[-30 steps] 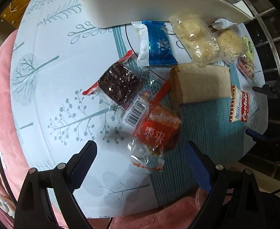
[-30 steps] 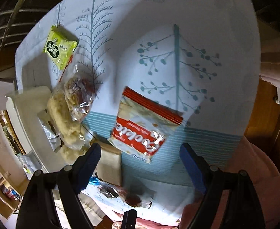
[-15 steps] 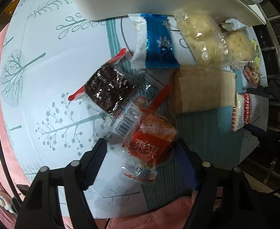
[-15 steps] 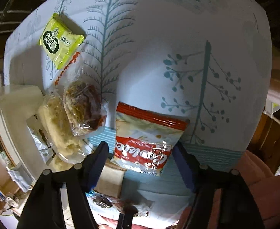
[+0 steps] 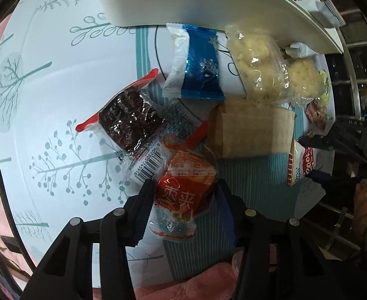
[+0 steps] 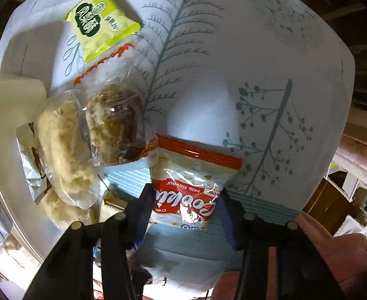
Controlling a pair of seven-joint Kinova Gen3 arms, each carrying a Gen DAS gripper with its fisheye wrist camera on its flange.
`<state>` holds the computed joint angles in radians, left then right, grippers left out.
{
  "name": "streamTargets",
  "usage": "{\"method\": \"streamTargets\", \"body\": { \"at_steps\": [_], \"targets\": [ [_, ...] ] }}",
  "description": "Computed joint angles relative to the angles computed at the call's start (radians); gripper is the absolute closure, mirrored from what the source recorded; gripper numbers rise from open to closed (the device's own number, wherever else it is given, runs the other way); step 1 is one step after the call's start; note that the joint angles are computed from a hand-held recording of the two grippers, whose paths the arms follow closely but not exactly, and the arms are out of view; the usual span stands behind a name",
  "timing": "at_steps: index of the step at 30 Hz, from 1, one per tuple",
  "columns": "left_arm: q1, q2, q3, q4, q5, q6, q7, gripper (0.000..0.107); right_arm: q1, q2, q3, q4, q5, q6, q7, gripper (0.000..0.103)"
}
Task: Organize snacks
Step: 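Grasp the red snack bag with the left gripper while the right grasps the Cookies packet, then carry both snacks over the white tray and open both grippers to drop them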
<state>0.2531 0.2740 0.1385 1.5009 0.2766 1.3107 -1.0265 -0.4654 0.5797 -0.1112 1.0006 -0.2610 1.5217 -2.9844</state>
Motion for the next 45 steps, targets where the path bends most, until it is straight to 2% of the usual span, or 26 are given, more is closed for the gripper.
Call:
{"method": "streamTargets", "body": {
  "at_steps": [2,4,14,20,24,29,36,41,45],
  "targets": [
    [0.001,-0.011,-0.004,0.005,-0.005,0.001,0.015,0.060,0.004,-0.006,-0.005,0.009,-0.007,-0.016,0.009,0.056],
    [0.005,-0.036,-0.004,0.020,-0.015,-0.006,0.024,0.061,0.029,-0.051,-0.012,0.064,-0.019,-0.038,0.033,0.056],
    [0.028,-0.178,0.007,0.040,-0.061,0.008,0.088,0.060,-0.004,-0.226,-0.044,0.309,-0.050,-0.256,0.079,0.056],
    [0.021,-0.266,0.013,0.016,-0.094,0.061,0.115,0.060,-0.034,-0.345,-0.068,0.457,-0.057,-0.404,0.095,0.056],
    [0.000,-0.325,0.003,-0.016,-0.102,0.107,0.105,0.060,-0.051,-0.400,-0.077,0.491,-0.039,-0.457,0.087,0.056],
    [-0.013,-0.349,0.015,-0.122,-0.140,0.179,0.091,0.060,-0.056,-0.404,-0.077,0.416,0.019,-0.430,0.116,0.056],
    [-0.010,-0.302,0.030,-0.299,-0.194,0.252,0.071,0.060,-0.080,-0.401,-0.081,0.300,0.110,-0.397,0.193,0.056],
    [0.010,-0.258,0.035,-0.398,-0.246,0.268,0.053,0.059,-0.122,-0.364,-0.077,0.193,0.185,-0.378,0.255,0.056],
    [0.016,-0.209,0.020,-0.463,-0.252,0.274,0.038,0.059,-0.153,-0.328,-0.062,0.104,0.255,-0.353,0.298,0.056]
  ]
}}
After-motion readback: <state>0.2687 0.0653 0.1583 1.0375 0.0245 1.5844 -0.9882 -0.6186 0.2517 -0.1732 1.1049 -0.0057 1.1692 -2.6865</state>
